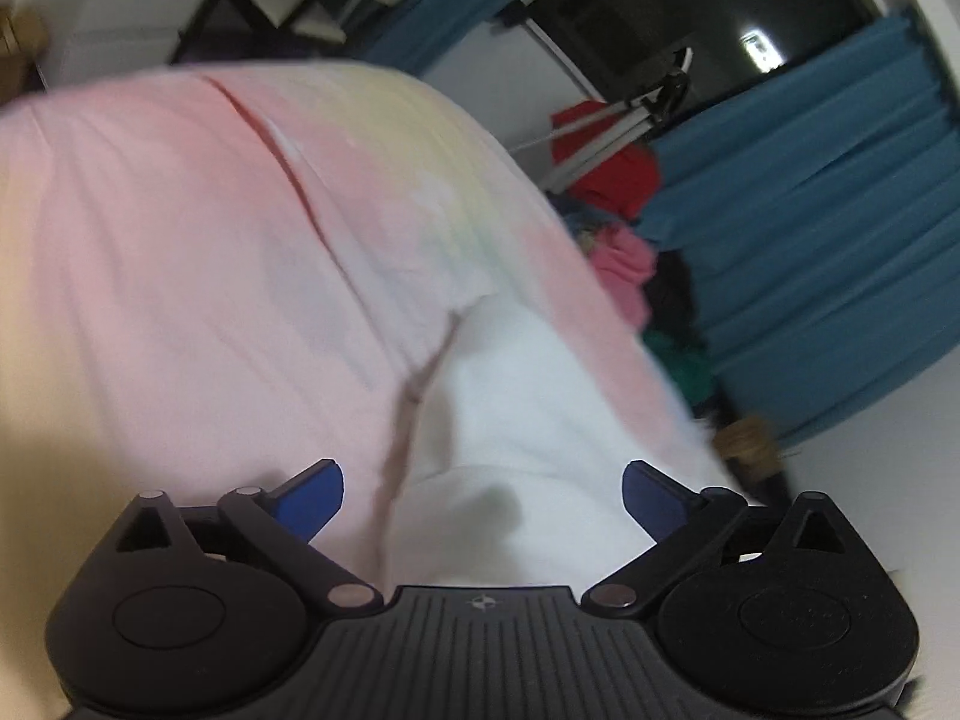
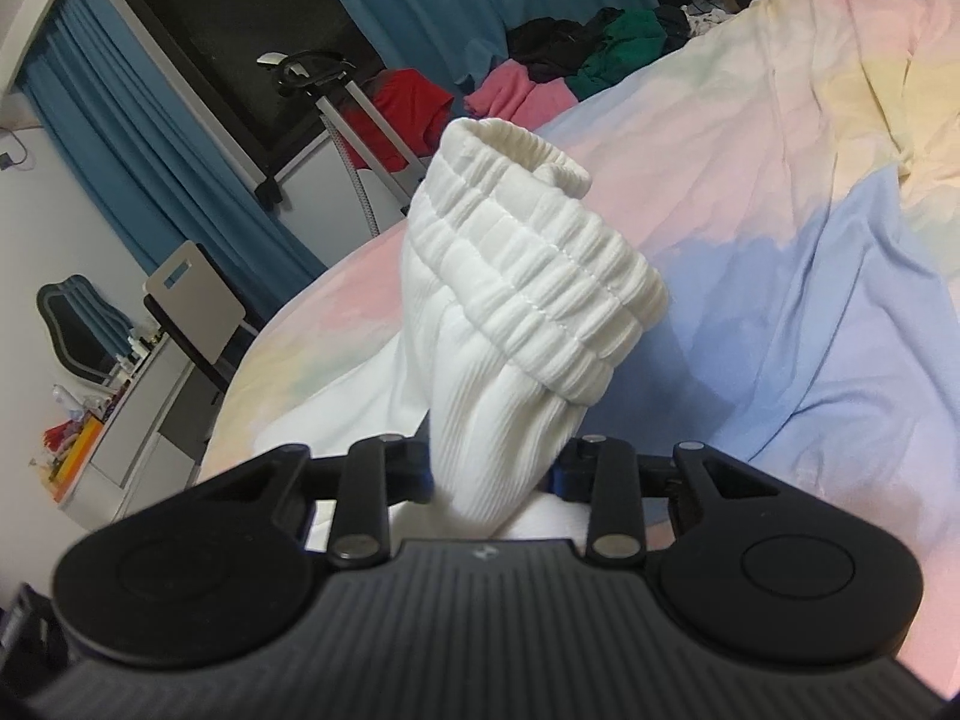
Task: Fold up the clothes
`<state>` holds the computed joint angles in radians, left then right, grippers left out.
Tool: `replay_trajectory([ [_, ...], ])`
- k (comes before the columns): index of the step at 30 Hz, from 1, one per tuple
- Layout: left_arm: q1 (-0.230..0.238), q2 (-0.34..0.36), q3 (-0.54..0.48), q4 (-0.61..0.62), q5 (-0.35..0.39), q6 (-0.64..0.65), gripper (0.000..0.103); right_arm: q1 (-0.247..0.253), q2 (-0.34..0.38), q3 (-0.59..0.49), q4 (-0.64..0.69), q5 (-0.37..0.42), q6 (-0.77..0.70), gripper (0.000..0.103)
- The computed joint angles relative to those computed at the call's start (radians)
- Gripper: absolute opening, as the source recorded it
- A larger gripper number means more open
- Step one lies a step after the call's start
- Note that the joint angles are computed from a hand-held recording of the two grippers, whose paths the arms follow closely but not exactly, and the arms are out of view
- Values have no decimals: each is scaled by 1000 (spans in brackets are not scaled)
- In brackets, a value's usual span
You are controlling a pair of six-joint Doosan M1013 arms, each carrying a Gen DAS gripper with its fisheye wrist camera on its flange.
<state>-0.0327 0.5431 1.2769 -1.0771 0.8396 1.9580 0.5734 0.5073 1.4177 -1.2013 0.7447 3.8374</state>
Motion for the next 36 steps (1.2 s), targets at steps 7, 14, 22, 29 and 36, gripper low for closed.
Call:
replay_trajectory([
  [7,-27,86,-81,61,125,-104,98,-6,11,-13,24,7,-26,36],
  [14,-37,88,-88,91,122,-44,75,-5,3,-1,-10,-8,22,36],
  [22,-37,19,-51,0,86,68,53,30,-39,12,-86,26,92,34],
  [29,-119,1,-135,1,117,15,50,28,-136,52,-35,115,45,34],
  [36,-286,97,-371,145,81,-145,50,-73,-255,129,29,135,45,34],
])
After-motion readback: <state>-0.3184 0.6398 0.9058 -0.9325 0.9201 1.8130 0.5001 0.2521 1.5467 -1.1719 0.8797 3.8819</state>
